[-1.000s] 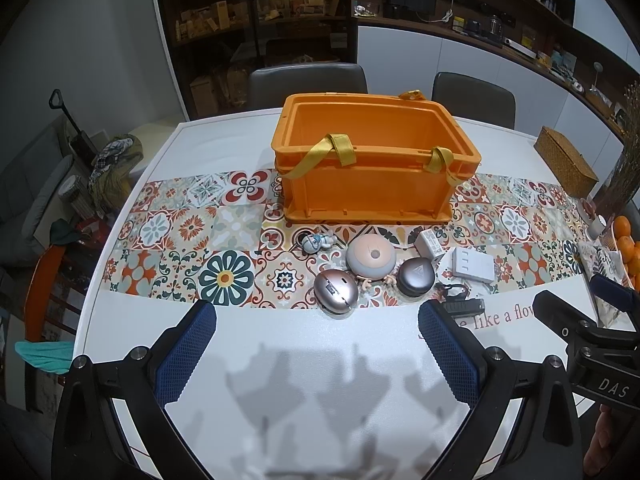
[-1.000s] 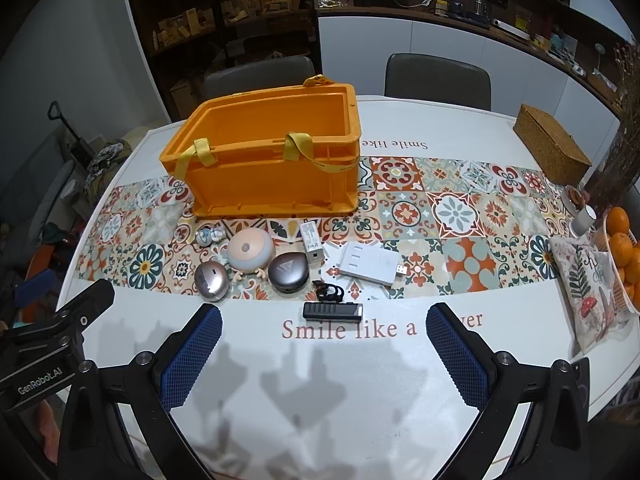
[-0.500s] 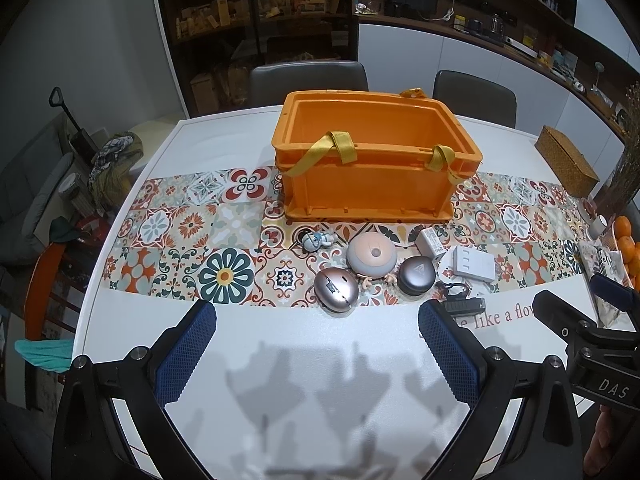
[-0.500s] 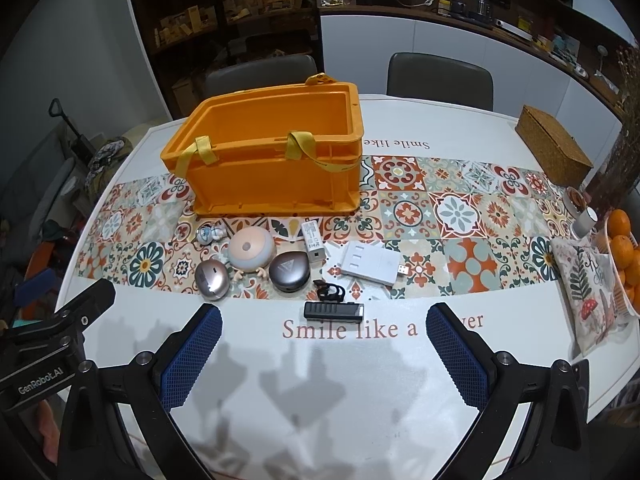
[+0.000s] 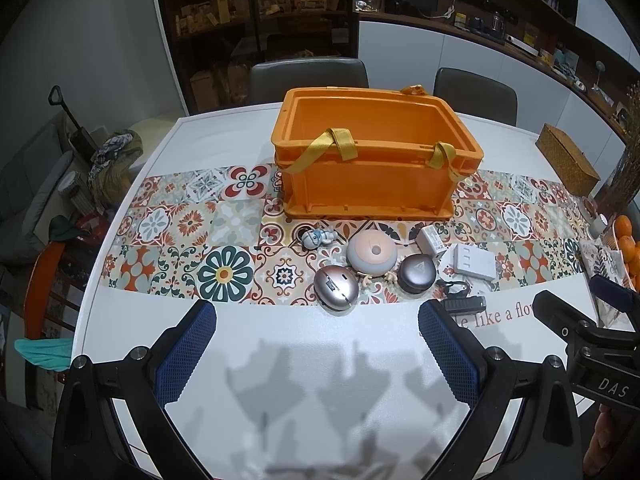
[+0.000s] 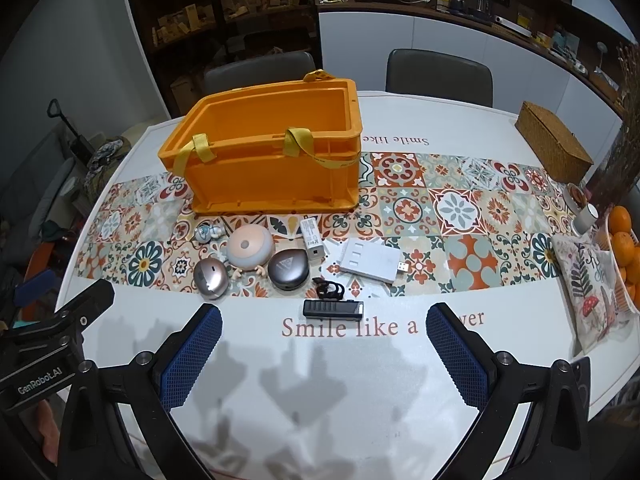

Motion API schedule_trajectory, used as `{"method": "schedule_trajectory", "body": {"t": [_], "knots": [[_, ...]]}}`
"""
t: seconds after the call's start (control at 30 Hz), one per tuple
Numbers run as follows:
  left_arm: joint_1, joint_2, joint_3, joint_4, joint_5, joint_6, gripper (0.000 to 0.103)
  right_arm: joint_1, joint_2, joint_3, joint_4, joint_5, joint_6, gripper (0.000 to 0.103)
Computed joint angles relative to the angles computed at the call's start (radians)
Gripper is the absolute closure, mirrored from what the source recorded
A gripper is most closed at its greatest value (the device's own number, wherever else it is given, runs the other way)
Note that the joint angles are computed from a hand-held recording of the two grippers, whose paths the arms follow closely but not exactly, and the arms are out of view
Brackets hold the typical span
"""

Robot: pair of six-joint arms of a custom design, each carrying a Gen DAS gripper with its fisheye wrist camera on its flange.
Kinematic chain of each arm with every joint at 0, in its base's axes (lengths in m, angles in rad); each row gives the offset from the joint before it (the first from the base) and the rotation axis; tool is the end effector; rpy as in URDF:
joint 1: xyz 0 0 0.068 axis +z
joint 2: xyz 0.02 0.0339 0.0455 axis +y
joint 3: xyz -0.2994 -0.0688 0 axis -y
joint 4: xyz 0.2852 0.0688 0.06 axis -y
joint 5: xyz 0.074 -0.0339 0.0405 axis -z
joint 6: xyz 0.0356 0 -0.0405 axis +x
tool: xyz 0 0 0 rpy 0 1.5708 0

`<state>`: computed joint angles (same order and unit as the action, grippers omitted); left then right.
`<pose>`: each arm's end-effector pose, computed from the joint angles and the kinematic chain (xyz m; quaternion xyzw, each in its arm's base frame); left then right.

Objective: Organize rigid objects
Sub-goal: 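Grasp the black bike light with the right tool while the left tool approaches the silver egg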

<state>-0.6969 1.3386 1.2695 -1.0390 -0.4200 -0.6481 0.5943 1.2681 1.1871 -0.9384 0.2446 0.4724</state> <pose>0.2296 -0.1733 0.3497 -0.0246 0.9529 0.0190 0.3018 0.2341 0.1478 0.3436 -0.0250 0.9553 0.0363 0.2923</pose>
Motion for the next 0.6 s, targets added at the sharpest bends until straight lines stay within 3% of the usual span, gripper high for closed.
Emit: {"method": "schedule_trajectory", "body": {"t": [0.27,0.6], "knots": [[0.01,0.022,-0.005,0.004,0.024,-0.007,0.0,-0.012,0.003,-0.014,0.007,-0.021,-0.001,0.0],[0.066,0.091,-0.007,0.029,0.105,0.007,0.0,-0.089,0.088,-0.001,-0.004,-0.141,-0.023,0.0]]}}
